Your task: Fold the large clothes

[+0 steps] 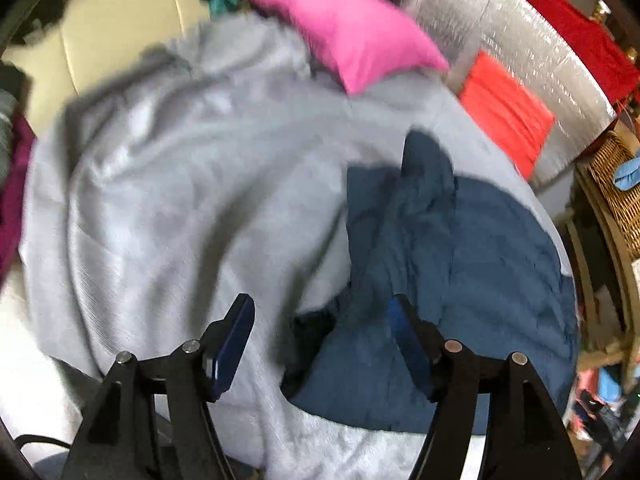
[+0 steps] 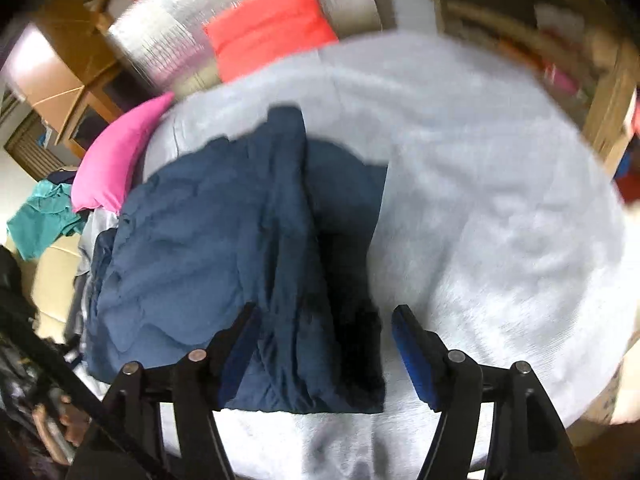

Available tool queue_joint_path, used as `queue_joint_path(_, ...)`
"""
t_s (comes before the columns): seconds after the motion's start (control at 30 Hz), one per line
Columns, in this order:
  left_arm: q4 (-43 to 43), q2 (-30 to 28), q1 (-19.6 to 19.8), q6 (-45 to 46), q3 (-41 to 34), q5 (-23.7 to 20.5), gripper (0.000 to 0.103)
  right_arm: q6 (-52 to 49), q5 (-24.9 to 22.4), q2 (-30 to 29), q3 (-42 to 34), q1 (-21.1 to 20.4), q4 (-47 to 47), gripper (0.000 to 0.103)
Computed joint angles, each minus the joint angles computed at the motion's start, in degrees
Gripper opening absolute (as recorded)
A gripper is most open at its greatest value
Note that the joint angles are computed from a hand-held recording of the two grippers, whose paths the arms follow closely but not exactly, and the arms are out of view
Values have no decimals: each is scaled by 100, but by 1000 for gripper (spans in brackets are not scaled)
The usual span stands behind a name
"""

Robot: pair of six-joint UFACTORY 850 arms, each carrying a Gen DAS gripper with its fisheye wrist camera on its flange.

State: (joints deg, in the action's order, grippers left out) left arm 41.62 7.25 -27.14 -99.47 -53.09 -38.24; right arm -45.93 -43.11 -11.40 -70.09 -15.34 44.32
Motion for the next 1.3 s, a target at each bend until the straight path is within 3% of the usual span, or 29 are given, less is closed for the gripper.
queue_joint_path(0.1,918,-262,-447,-275,-428,-1169,74,-215,708,328,127,113,148,71)
queue_joint_path(0.17,1262,-408,-542,-319,-635,-1434,77,-702,842,384,54,166,621,71)
queue_joint_path(0.33,1731,-875,-362,342,-1386,-1781,77,-791,436,21,-790,375,1154,71)
queue_joint_path(0.47,1388,-1329,189,1064,-1973,-1310,77,-345,-158,-855,-2065,696,656,71)
queue_joint_path(0.57,510,-1684,693,2278,-2305,-558,77,77,61,-1393,-2667,930,23,71)
queue_joint_path(0.63,263,-1755,840,2324,-2180,-181,77,-28,229,-1615,-2620,935,144,71)
queue_joint_path(0.73,-575,-2345,910,3113,-2680,-996,77,749,49,-2080,-2869,951,-862,61)
queue_joint_path(0.83,-728,-2561,930,3797,-3000,-1055,77,751,-120,-2466,-3364,1000,-1127,61)
queue_joint_path(0.93,-933,-2595,1054,4137,-3088,-683,77,745,-718,-2964,-3973,949,-774,59)
queue_joint_path(1.07,-1608,-2706,1305,4357,-3082,-371,77,900,-1169,-3218,-4169,939,-751,37)
queue_joint_path(1.1,-1910,-2664,1391,4387,-3006,-170,75,891,-1276,-3245,-4212,905,-635,34)
queue_joint_path(1.23,-2724,-2560,1467,4933,-2902,261,22,847,-1350,-3124,-4095,837,-280,15)
queue_joint_path(1.3,-2374,-2481,1373,4645,-2857,331,17,747,-1245,-2979,-3949,837,-150,11)
